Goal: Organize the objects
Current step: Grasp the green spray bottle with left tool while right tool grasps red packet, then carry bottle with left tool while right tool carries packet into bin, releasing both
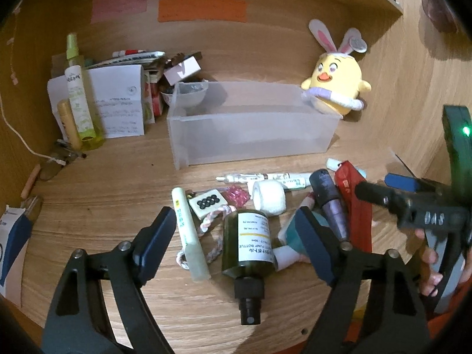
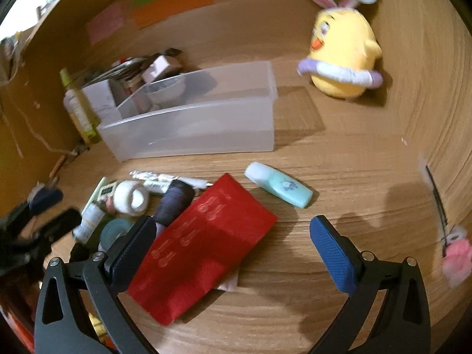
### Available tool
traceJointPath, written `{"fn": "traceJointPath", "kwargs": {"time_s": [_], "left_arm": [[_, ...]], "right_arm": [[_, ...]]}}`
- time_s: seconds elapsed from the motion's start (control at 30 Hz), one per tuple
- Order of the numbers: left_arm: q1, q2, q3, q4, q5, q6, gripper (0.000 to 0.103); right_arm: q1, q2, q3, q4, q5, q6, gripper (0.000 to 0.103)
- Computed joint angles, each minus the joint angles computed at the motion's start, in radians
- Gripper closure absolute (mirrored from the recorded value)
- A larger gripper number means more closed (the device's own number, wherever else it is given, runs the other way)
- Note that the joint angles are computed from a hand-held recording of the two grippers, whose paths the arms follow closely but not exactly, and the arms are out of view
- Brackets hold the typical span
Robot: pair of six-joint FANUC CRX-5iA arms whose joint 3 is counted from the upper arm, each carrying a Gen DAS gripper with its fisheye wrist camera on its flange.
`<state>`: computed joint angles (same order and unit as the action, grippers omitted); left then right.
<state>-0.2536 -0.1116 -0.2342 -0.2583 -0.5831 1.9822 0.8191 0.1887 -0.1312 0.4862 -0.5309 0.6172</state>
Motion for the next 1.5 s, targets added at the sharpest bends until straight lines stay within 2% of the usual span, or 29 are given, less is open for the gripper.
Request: {"fn": "traceJointPath", "kwargs": {"time_s": [0.13,0.27,0.4,0.43,0.47,0.57,0.7,0.77,1.23,1.4,1.5], "left_arm": [[0.011,0.022,-0.004,0.05,0.006,-0.058,0.037],[0.034,0.049,-0.015,0.133,0.006,-0.13,0.053],[0.056,0.059,-0.035,0.21,0.023,-0.197,0.06],[0.056,0.058,-0.037,0.208,0.027,-0.197,0.06],[0.054,0.058,-0.037,0.204,0.03,-0.194,0.061],[0.042,0.058,-0.027,0.158,0.034,-0.154,0.061],[0.046,0.049,-0.033,0.166,0.049,-0.162,0.061],[0.047,0.045,-0.03,0.164,0.05,-0.157,0.061],[0.085,0.01,-0.008,0.199,0.091,-0.135,0.062],[0.096,0.004,0.012,0.2,0.105,-0.127,0.062],[0.104,0.005,0.037,0.194,0.108,-0.124,0.062]], "right_arm": [[-0.016,0.027,0.047,-0.082,-0.018,0.031,0.002],[-0.02,0.049,0.083,-0.13,-0.025,0.056,0.008],[-0.02,0.073,0.116,-0.149,-0.043,0.082,0.019],[-0.021,0.078,0.124,-0.158,-0.047,0.089,0.022],[-0.023,0.084,0.135,-0.174,-0.056,0.104,0.029],[-0.035,0.092,0.151,-0.221,-0.052,0.141,0.036],[-0.027,0.082,0.108,-0.104,-0.034,0.071,0.048],[-0.026,0.078,0.091,-0.057,-0.027,0.044,0.05],[-0.053,-0.016,-0.069,0.248,0.121,-0.185,0.05],[-0.081,-0.031,-0.089,0.414,0.174,-0.293,0.05],[-0.095,-0.029,-0.076,0.443,0.205,-0.302,0.05]]}}
